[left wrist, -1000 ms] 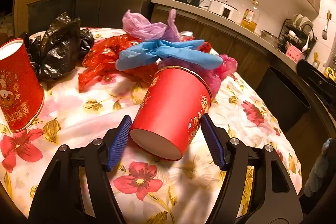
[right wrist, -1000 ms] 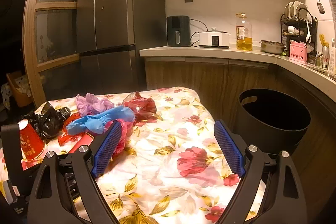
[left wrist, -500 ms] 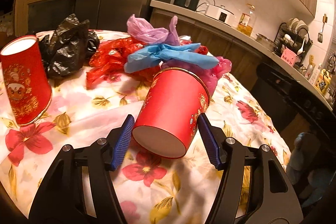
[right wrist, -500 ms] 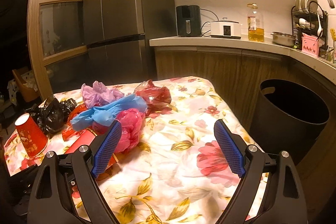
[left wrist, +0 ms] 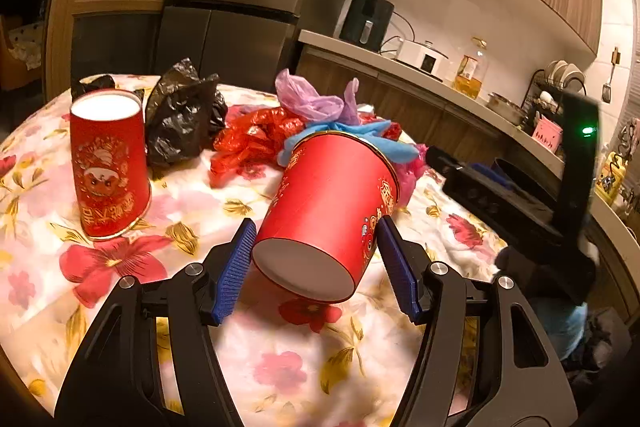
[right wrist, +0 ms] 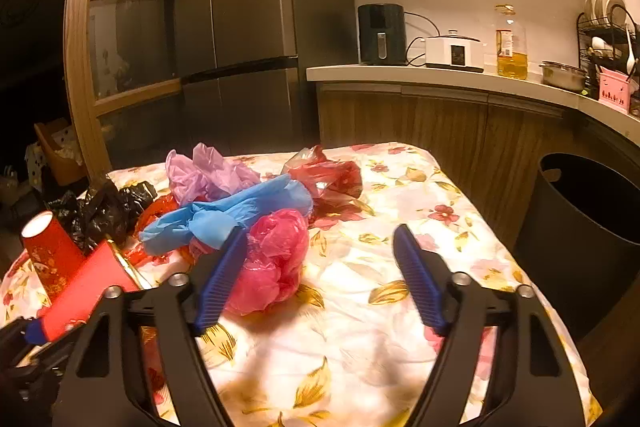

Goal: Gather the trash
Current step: 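Grasp the lying red paper cup with the left tool while the right tool grasps the pink bag, then lift the red cup and pink bag and carry them over the black bin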

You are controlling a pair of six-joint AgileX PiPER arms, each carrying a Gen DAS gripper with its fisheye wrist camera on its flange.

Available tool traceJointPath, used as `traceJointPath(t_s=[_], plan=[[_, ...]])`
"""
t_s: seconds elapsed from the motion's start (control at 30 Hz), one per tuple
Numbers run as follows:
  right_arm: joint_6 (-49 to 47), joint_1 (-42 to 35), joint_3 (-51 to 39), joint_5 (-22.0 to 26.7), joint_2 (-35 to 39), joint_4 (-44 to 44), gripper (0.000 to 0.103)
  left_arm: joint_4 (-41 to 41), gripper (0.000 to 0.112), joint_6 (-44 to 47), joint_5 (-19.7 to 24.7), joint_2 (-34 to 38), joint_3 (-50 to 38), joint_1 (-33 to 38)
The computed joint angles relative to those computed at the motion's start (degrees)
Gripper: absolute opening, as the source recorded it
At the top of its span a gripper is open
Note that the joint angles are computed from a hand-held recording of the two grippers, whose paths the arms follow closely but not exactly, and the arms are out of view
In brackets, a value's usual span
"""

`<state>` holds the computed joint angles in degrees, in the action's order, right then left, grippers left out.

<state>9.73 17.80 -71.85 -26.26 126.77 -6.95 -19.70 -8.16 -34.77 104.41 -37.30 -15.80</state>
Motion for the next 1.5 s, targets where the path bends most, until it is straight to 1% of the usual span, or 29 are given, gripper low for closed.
traceJointPath(t_s=[0.07, 0.13, 0.17, 0.2, 0.23, 0.3, 0.33, 0.4, 0.5, 0.77, 1.0, 1.2, 1.5], plan=[[2.4, 0.0, -2.0, 1.7, 1.1, -2.6, 0.059, 0.1, 0.061, 0.0, -0.4, -0.4, 0.3, 0.0], [5.5, -0.1, -3.6, 3.5, 1.9, -6.2, 0.044, 0.1, 0.061, 0.2, -0.3, -0.6, 0.4, 0.1], [6.8, -0.2, -4.2, 4.1, 2.1, -7.7, 0.041, 0.1, 0.061, 0.1, -0.4, -0.7, 0.5, 0.2], [8.6, -0.3, -4.7, 4.5, 2.4, -9.8, 0.035, 0.3, 0.061, 0.0, -0.3, -0.7, 0.5, 0.3], [10.2, -0.5, -5.0, 4.6, 2.6, -11.6, 0.025, 0.6, 0.061, -0.4, -0.2, -0.8, 0.5, 0.4], [11.1, -0.7, -5.0, 4.6, 2.7, -13.0, 0.013, 1.0, 0.061, -0.7, -0.6, -0.8, 0.8, 0.7], [11.3, -0.8, -4.6, 4.1, 2.6, -13.3, 0.010, 1.0, 0.061, -0.6, -0.6, -0.9, 0.8, 0.7], [13.0, -1.3, -3.7, 3.5, 1.9, -14.9, 0.008, 0.9, 0.061, -0.5, -0.8, -1.2, 1.0, 0.5], [13.5, -2.2, -1.3, 1.8, 0.1, -14.9, 0.006, 0.5, 0.061, -0.3, -1.2, -1.7, 1.4, 0.1], [12.6, -5.0, 7.2, -3.9, -6.2, -14.7, 0.004, -1.9, 0.061, 1.7, -1.6, -3.7, 2.1, -2.0], [12.2, -7.3, 13.9, -8.2, -11.4, -15.6, 0.004, -7.0, 0.061, 5.4, -2.7, -5.7, 3.0, -5.7], [13.0, -9.8, 18.8, -11.4, -15.4, -17.5, 0.004, -13.1, 0.061, 9.4, -3.6, -7.0, 3.3, -9.7], [14.2, -14.2, 24.7, -16.1, -20.5, -19.9, 0.003, -21.0, 0.061, 17.1, -3.5, -7.8, 0.5, -14.9]])
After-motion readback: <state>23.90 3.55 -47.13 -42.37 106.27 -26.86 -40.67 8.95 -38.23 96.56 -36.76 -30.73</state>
